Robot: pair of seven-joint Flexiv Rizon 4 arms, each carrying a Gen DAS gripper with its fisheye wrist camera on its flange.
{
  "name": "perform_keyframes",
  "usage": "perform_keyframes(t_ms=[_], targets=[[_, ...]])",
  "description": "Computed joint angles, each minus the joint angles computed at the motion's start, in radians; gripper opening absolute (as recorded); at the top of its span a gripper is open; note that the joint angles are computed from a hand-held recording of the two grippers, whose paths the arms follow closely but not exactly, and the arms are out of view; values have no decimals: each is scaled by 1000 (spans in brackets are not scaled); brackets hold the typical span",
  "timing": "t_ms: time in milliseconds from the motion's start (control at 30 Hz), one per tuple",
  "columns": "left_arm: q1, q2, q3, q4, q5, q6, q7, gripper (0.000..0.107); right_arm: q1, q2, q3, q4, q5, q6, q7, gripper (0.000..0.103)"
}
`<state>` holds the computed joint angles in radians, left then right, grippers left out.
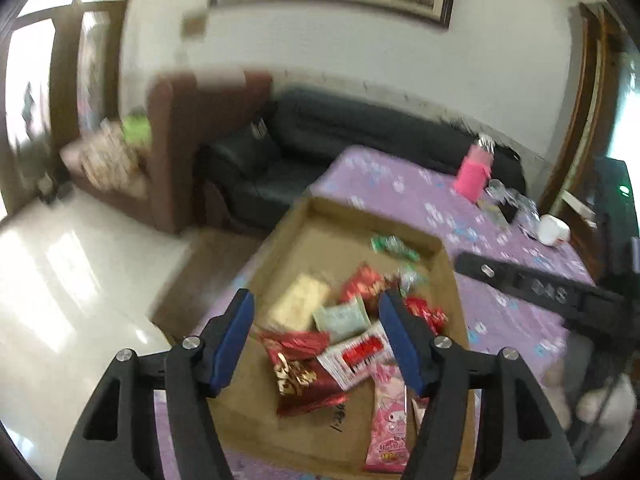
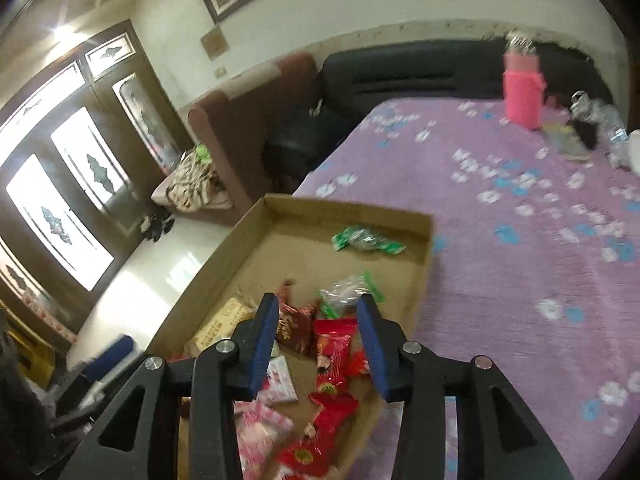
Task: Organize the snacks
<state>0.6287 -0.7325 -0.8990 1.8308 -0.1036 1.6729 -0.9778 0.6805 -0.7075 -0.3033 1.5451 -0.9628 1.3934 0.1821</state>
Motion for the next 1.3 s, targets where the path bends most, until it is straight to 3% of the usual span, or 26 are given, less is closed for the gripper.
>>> perform_keyframes(t_ms=[100,233,267,333,467,500,567,633,700,833,1133,1233,1300], targets=[[2,47,23,107,90,333,-63,99,103,95,-117,118,-178,-24,154,50],[-18,122,93,227,141,664,-167,103,209,226,-154,263,-414,-187,344,71],[-31,143,115,244,130,686,-184,103,227,250,-143,292,-440,-242,371,77],[-21,205,114,286,100,638,-206,103,239,279,-112,332,-457,-307,411,78],[181,266,-61,301,225,288,-367,103,220,301,-35,377,-431,-336,427,78],[193,280,-73,306,214,244,-376,103,213,302,-18,380,-426,-340,421,78],[160,332,-21,308,199,175,-410,103,202,299,19,379,-402,-361,386,78],[120,369,37,312,187,149,-434,103,194,300,53,380,-396,-387,358,78],[115,386,48,324,181,138,-443,103,187,296,90,374,-366,-425,315,78],[18,436,165,343,154,136,-439,103,158,269,158,341,-314,-465,241,78],[74,421,92,363,135,117,-391,103,70,227,294,285,-254,-527,158,78],[-40,426,220,348,118,137,-393,103,49,213,328,259,-254,-562,128,78],[-68,422,251,337,120,132,-392,103,34,206,342,247,-242,-562,113,78]])
